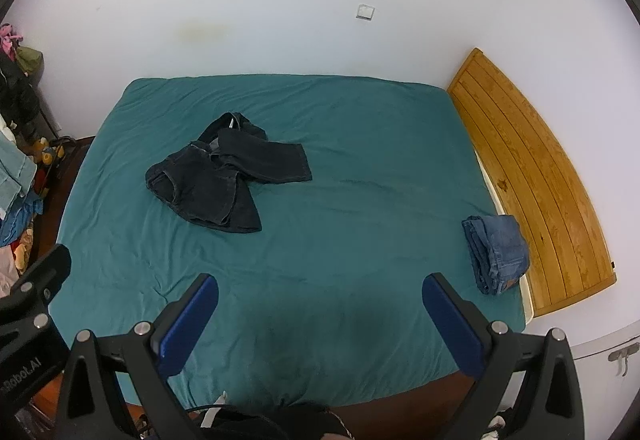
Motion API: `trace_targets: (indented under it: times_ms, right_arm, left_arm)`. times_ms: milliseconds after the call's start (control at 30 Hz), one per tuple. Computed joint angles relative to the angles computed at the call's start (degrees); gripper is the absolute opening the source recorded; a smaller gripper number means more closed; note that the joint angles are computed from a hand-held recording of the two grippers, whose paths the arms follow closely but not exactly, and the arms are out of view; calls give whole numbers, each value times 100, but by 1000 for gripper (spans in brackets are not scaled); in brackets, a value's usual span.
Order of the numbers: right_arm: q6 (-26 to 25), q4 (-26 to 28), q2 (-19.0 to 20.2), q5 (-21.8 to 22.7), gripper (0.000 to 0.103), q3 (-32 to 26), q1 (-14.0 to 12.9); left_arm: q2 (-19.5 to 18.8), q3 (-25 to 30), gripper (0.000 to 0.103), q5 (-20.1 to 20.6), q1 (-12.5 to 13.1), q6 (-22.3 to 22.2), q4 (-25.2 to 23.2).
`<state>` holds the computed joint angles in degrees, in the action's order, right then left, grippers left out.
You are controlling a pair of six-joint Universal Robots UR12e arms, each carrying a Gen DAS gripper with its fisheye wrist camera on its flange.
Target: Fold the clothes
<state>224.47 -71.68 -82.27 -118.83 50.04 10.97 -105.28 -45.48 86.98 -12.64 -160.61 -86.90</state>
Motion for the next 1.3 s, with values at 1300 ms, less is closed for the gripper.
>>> trace_targets:
  times_ms: [1300]
  right_arm:
    - [-316,-346,151,104,103,-7,157]
  left_arm:
    - [127,-193,103,4,108,-309,175]
